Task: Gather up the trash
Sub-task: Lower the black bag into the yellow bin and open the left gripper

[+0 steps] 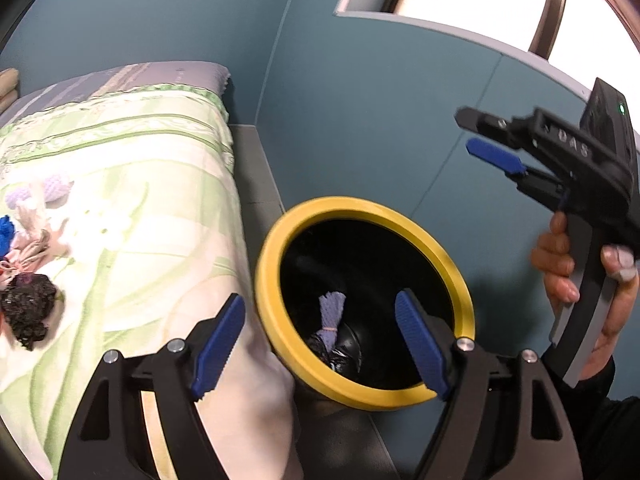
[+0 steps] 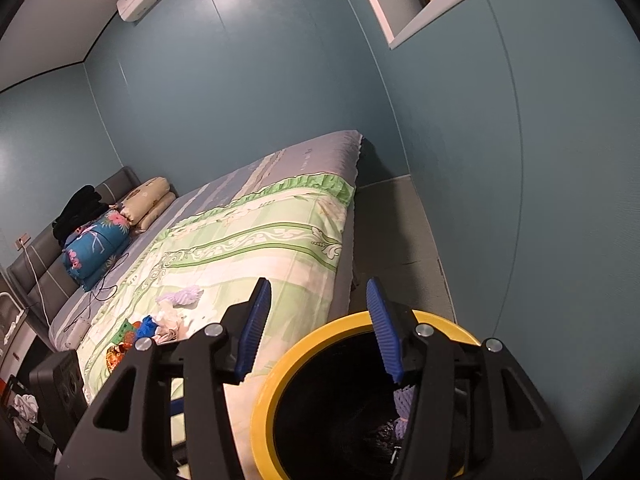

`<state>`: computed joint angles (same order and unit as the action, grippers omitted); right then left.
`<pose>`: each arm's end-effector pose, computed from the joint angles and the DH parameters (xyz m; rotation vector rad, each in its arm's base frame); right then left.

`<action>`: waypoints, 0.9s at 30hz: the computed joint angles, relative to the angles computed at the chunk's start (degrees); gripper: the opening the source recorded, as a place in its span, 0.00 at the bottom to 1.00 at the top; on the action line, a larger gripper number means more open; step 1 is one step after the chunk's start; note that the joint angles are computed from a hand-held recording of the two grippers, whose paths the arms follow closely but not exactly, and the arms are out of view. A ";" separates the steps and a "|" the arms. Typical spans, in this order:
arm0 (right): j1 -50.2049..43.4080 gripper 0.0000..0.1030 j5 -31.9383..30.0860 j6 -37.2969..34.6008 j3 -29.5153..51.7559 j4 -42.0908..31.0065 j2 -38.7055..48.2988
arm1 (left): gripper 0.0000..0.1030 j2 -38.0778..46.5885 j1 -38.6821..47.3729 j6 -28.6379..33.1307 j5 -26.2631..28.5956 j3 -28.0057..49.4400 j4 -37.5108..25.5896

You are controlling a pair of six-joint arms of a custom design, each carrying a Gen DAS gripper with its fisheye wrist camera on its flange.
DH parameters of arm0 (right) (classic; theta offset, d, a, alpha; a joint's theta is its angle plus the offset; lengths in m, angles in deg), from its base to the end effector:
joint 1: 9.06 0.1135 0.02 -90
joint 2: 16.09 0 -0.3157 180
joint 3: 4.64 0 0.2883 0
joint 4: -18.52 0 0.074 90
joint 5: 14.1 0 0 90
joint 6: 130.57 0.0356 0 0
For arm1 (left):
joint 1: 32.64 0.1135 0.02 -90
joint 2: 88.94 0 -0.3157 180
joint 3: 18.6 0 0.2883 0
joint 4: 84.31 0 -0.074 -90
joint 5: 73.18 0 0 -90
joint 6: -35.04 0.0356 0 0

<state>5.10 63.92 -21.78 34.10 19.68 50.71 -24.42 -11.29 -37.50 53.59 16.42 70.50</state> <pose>0.2378 0.0676 0.2188 -0.0497 2.0771 0.5697 0.1888 0.0509 0.1729 0.1664 2.3256 -0.4817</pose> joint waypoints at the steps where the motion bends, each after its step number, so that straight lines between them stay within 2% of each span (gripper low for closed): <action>1: 0.48 0.47 0.08 -0.02 0.09 0.12 0.01 | 0.74 -0.36 1.29 0.26 0.19 0.28 -0.39; 4: 2.42 0.53 0.64 -0.04 0.58 0.20 0.08 | 0.76 -0.86 5.45 1.78 1.51 1.24 -1.69; 12: 10.14 0.53 3.65 -0.86 3.45 0.54 1.72 | 0.83 1.05 19.13 6.69 5.70 4.94 -4.05; 17: 16.03 0.57 5.96 -1.61 5.45 1.68 3.07 | 0.87 4.93 28.78 10.32 7.79 8.20 -3.86; 20: 19.80 0.57 7.59 -1.76 7.24 2.07 4.94 | 0.92 7.71 34.60 12.13 9.55 10.39 -3.70; 27: 27.93 0.63 9.45 -3.12 12.81 4.08 12.33 | 0.92 15.87 45.07 14.31 9.53 16.06 -1.43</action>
<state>33.03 73.37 -24.90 46.91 23.76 63.04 -8.55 33.77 -23.19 63.12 32.48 69.07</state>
